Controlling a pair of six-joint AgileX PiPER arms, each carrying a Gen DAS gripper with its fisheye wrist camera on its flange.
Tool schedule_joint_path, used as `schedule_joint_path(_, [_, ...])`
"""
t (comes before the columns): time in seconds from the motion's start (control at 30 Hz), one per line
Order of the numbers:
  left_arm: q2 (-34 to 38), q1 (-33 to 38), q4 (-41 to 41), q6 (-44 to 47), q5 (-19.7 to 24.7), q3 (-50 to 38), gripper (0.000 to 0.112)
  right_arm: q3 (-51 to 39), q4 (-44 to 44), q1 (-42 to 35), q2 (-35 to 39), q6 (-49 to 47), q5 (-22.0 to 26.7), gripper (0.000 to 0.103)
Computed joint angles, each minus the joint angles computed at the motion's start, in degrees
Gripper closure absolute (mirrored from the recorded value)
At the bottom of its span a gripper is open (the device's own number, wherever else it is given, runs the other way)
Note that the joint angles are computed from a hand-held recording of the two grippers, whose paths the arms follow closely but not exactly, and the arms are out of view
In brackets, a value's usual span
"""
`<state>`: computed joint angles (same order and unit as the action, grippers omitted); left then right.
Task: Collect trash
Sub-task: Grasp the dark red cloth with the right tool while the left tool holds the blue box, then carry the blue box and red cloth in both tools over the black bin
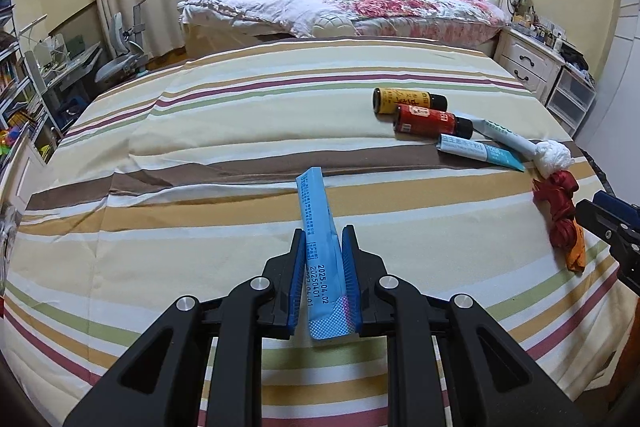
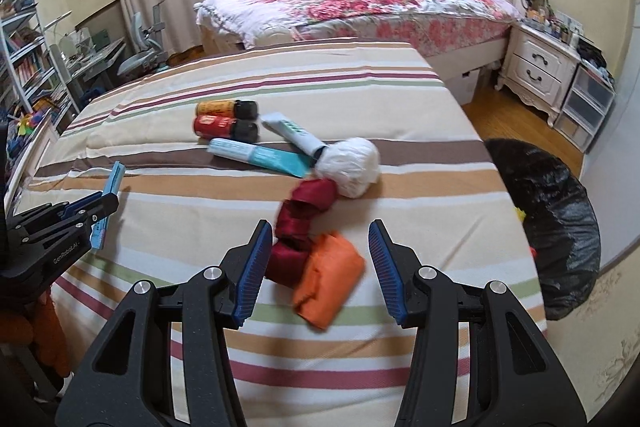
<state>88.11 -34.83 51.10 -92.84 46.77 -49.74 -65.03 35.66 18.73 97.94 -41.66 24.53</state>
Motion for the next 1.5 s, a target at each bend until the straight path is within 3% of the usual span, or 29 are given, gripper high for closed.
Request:
schedule_joint_path(0.2, [-1.1, 1.6, 0.1, -0.9, -1.6, 2.0, 0.093, -4.6, -8.2, 3.7, 4.0, 8.0, 0.6, 0.055])
schedule_joint_path(0.3, [-1.2, 2.0, 0.1, -1.1, -2.5, 2.5, 0.093, -5.9, -12.5, 5.3, 5.1, 11.6, 0.3, 0.067])
schedule_joint_path(0.37, [-1.1, 2.1, 0.2, -1.3, -3.0, 2.8, 0.093, -6.4, -15.0, 6.2, 5.7, 13.5, 0.0, 0.080])
schedule_joint_path(0.47, [-0.7, 2.4, 0.6, -1.2, -3.6, 2.6, 0.093, -6.0, -15.9, 6.7, 5.6, 13.9, -0.7, 0.082])
schedule_joint_path(1.03, [-0.4, -1.4, 3.4, -2.8, -1.4, -1.3, 0.093, -3.0, 2.0, -2.0, -1.6, -1.3, 1.1, 0.082])
schedule_joint_path(1.5, [9.9, -6.5, 3.7, 5.8, -0.1, -19.5, 0.093, -4.2, 7.7, -13.6, -1.6, -7.6, 1.6, 0.082])
